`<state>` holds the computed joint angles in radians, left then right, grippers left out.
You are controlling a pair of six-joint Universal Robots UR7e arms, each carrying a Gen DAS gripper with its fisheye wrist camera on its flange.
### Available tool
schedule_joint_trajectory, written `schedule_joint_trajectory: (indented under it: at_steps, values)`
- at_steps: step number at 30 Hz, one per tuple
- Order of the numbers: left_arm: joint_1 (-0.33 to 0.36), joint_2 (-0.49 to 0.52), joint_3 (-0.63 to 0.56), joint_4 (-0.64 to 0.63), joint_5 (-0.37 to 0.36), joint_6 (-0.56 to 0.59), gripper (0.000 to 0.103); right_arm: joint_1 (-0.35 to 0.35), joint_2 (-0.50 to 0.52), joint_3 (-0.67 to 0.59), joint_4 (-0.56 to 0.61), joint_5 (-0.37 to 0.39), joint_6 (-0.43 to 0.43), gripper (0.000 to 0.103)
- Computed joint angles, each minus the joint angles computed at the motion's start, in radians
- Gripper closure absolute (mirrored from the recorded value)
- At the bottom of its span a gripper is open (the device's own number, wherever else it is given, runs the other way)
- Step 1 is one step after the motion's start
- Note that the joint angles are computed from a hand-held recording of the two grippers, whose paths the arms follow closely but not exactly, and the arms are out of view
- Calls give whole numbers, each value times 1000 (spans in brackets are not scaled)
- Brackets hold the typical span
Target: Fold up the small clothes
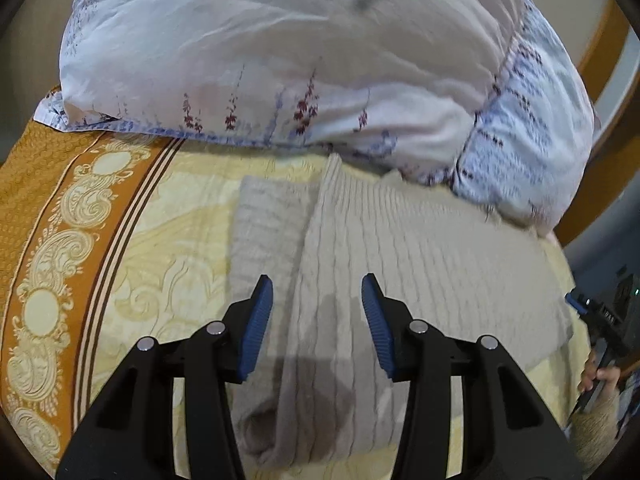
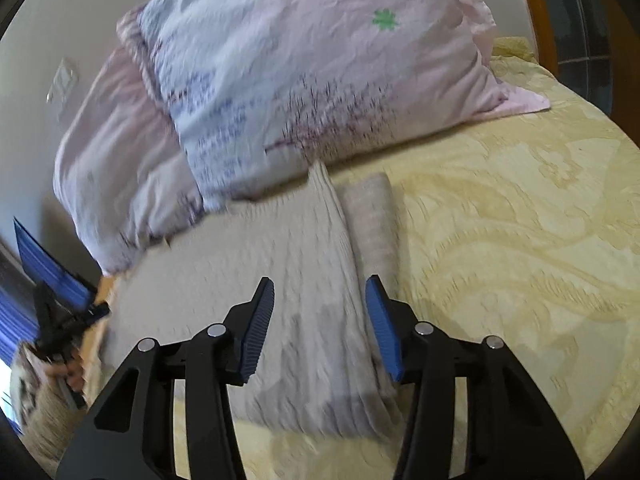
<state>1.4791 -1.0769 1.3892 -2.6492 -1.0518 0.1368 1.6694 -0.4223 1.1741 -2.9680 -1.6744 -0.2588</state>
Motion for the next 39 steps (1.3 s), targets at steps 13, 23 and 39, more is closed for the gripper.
schedule_joint_trajectory:
  at_steps: [13, 23, 39]
  values:
    - [4, -21, 53, 17, 16, 10, 65, 3, -6, 51, -55, -87, -55, 73]
    - [7, -39, 86, 18, -11, 13, 76, 17, -12, 93, -100, -114, -125, 89]
    - [35, -103, 137, 9, -113, 35, 96, 19, -73, 216, -214, -85, -92, 95]
